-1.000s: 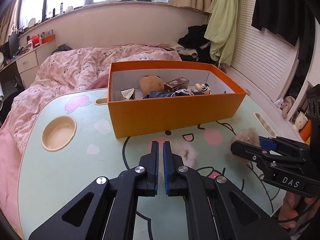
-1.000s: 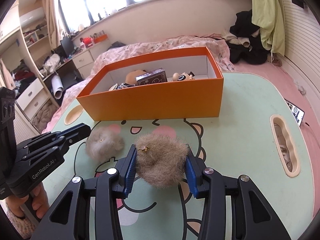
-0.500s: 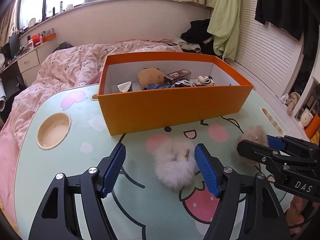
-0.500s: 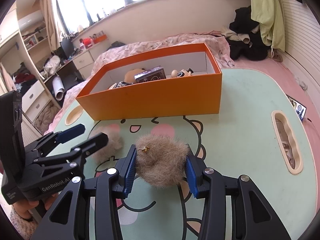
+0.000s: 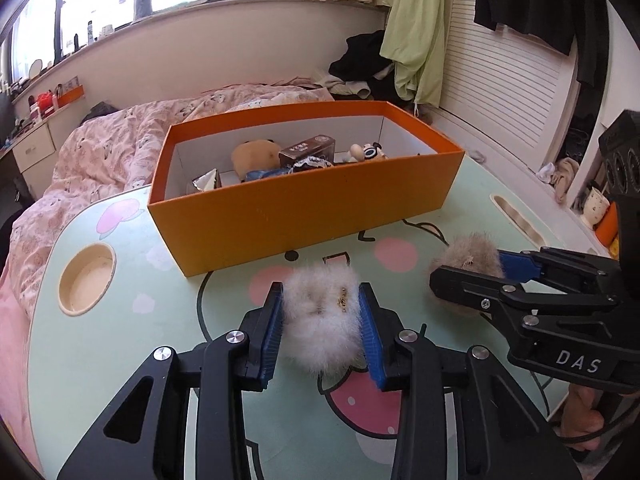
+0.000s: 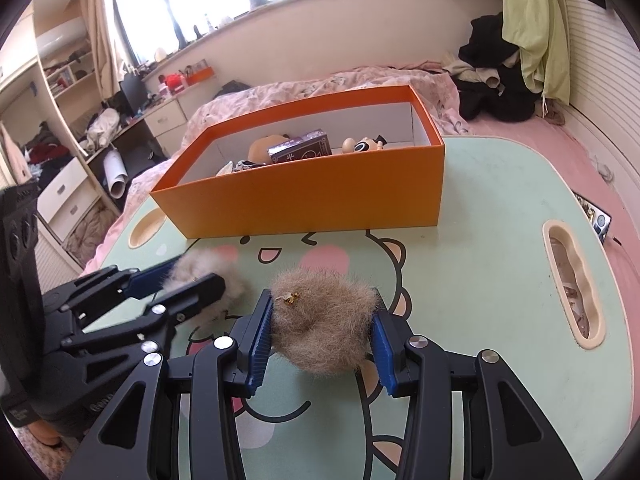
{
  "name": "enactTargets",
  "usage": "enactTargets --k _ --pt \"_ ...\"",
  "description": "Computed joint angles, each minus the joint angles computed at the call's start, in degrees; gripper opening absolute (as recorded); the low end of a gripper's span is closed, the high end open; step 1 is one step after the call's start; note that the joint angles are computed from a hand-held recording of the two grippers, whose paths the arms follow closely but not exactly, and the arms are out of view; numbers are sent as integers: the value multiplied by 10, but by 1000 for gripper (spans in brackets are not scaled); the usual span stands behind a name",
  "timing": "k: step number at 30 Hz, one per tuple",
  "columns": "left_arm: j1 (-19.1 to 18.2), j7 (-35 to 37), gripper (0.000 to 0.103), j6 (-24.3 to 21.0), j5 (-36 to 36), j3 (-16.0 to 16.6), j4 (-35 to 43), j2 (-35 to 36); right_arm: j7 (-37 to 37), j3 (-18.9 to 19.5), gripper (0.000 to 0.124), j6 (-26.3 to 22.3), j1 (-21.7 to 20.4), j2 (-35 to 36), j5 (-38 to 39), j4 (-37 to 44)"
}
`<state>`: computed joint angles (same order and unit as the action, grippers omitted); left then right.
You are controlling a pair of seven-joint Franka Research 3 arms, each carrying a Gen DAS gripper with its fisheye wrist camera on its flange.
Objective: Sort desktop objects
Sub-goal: 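Carry both fur balls into the box and open both tools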
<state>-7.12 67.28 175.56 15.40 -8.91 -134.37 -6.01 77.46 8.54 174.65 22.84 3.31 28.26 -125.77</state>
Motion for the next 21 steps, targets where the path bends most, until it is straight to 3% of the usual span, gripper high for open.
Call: enactTargets --k 6,11,13,17,21 --pt "4 9 37 13 -11 10 8 -21 -22 3 43 4 -3 -2 17 19" --pt "17 5 37 2 -7 15 57 -6 62 -26 43 12 8 10 -101 65" --pt "6 36 37 -13 -51 28 89 12 91 -35 43 -11 9 27 -143 101" --pt "6 117 37 -66 -167 29 167 63 87 -31 43 -76 -4 79 -148 195" --pt "24 69 37 -127 -126 20 242 117 89 -33 43 -173 -9 143 -154 305"
